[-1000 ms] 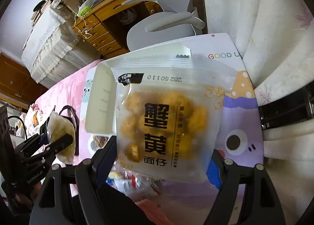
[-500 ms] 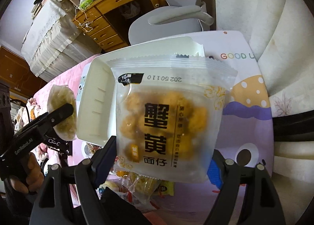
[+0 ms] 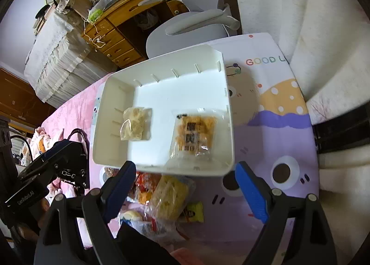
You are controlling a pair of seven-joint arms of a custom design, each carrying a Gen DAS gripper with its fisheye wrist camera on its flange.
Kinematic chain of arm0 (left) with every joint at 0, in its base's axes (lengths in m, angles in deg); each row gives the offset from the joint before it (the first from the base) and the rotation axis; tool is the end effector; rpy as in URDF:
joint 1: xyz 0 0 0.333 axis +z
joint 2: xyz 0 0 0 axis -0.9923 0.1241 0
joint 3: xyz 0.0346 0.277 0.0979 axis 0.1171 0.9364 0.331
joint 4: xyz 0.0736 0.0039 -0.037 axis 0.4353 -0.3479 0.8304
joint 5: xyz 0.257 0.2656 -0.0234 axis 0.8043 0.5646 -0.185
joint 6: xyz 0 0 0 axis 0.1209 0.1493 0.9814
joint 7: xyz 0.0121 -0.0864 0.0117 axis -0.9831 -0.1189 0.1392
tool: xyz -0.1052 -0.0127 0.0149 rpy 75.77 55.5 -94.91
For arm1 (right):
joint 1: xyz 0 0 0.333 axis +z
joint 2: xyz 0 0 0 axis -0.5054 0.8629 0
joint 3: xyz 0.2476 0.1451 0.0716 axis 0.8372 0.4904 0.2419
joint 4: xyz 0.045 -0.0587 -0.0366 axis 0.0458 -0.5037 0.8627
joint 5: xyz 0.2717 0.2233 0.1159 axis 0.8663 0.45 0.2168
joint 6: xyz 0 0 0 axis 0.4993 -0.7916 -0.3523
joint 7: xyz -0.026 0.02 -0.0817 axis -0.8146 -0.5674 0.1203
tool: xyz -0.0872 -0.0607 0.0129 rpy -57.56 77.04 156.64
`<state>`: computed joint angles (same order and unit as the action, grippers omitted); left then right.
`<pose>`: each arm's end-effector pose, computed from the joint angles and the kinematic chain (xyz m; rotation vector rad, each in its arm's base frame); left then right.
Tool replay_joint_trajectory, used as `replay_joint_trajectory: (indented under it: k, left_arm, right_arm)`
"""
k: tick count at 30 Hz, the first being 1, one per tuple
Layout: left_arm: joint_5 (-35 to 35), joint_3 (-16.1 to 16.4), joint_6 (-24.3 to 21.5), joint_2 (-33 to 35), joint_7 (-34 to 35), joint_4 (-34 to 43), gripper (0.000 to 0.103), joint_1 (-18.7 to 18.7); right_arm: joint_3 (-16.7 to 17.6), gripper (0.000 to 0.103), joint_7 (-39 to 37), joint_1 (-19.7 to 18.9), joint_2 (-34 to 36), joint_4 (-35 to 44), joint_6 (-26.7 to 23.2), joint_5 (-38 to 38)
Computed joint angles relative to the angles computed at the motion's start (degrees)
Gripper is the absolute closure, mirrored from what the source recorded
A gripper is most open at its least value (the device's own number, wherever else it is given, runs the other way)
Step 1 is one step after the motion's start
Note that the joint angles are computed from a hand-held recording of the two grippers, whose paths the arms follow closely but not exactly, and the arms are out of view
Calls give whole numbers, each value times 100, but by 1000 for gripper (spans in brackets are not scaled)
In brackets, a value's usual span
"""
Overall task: Organize snacks
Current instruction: 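Withdraw both tools from the tray back over the snack pile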
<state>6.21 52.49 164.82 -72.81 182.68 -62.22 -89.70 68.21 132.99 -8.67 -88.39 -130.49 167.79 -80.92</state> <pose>0.5305 -0.1572 0.4806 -1.5719 2.5586 -0.8293 0.4394 0.2264 0.4639 -1.4044 2.2993 -0.0420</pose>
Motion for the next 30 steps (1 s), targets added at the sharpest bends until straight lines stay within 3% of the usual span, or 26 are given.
replay_joint_trajectory:
  k: [10, 21, 30]
  left_arm:
    - [97, 4, 201, -1547, -511, -1551, 20, -156]
    - [494, -137, 249, -3441, -1671, -3158, 20, -313]
    - [878, -194, -207, -4644, -2483, -3841, 20, -422]
  right_arm:
    - [77, 15, 126, 303, -1099, -1050, 116, 96]
    - [165, 15, 254, 754, -2108, -2019, 273, -21]
    - [67, 15, 89, 1072, -2480, -2362, 347, 33]
